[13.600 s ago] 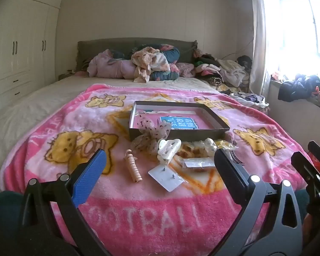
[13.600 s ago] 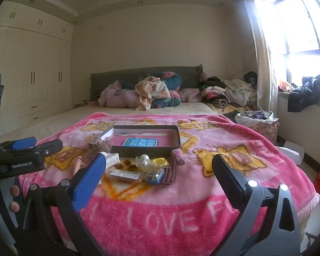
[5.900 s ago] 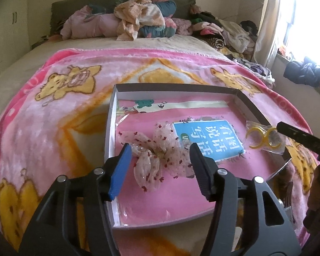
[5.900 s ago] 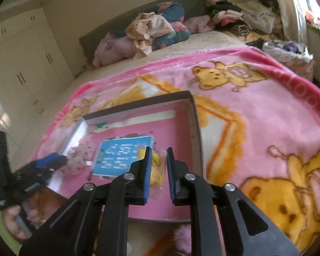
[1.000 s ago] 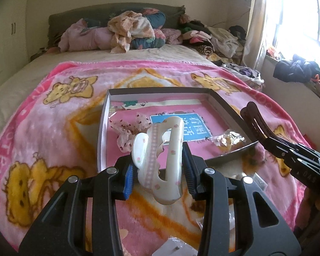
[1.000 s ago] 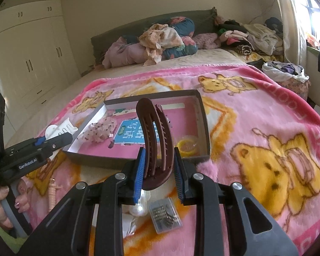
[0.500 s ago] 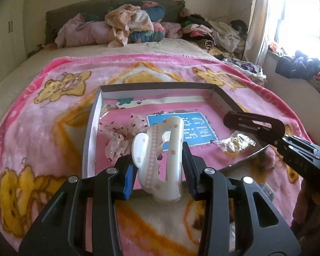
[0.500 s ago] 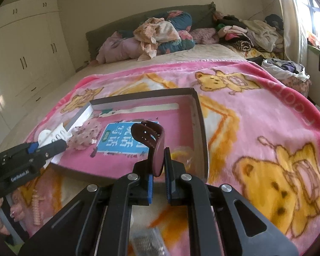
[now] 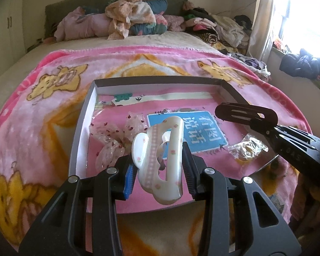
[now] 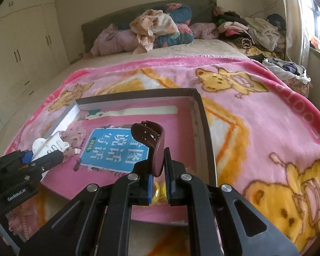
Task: Organize jewelry
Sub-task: 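Carry both clips over the tray and lower them inside, then open both grippers to release the clips and withdraw from the tray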
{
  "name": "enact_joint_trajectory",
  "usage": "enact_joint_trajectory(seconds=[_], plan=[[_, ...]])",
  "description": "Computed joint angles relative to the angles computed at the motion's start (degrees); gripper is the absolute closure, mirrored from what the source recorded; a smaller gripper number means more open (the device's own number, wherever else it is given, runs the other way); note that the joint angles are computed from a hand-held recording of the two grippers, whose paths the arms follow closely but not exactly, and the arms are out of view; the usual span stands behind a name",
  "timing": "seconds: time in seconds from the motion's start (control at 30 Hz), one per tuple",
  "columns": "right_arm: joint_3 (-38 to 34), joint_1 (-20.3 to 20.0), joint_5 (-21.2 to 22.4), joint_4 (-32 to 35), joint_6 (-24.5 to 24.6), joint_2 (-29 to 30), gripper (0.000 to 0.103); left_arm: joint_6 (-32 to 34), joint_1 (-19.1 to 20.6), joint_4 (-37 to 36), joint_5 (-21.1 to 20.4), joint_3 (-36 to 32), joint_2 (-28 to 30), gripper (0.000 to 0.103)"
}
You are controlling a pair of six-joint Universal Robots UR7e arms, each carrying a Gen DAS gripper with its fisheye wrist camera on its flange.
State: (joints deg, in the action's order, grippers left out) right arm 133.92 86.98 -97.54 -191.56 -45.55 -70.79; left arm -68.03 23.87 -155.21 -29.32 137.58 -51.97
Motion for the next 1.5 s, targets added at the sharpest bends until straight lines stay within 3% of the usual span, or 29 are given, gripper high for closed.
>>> enact_joint_trajectory(seconds=[0.57, 0.63, 0.7, 0.8, 1.1, 1.2, 1.33, 1.5], plan=[[-2.0, -0.6, -3.8, 1.1, 2.4, 2.2, 0.093, 2.3, 2.1, -4.6, -0.8, 0.0, 1.7, 0.073], [-1.5, -1.1, -3.0, 0.8, 2.4, 1.6, 0.089, 1.9, 2.0, -4.4, -0.8, 0.1, 1.8, 0.073], [-0.7, -1.4, -2.1, -0.1, 2.2, 0.9, 0.074, 2.4, 2.2, -5.0, -0.9, 0.2, 1.8, 0.073], [0.4, -1.6, -0.8, -1.3, 1.1, -0.2, 0.072, 2.0, 2.0, -4.4, -0.6, 0.2, 1.7, 0.071], [4.5, -2.8, 2.4, -4.3, -1.0, -4.7, 0.053, -2.2, -0.4, -1.0, 0.9, 1.1, 0.0, 0.047], [5.9, -3.5, 3.4, -4.7, -1.6, -6.7, 0.051, -4.2, -1.5, 1.5, 1.5, 0.9, -0.7, 0.043], [7.7, -4.2, 4.9, -5.0, -2.1, -9.6, 0.047, -7.1, -3.5, 3.0, 2.3, 1.6, -2.0, 0.030], [10.2, -5.5, 6.9, -4.9, -3.1, -13.7, 0.042, -13.2, -6.1, 10.1, 3.2, 1.8, -4.2, 0.020]])
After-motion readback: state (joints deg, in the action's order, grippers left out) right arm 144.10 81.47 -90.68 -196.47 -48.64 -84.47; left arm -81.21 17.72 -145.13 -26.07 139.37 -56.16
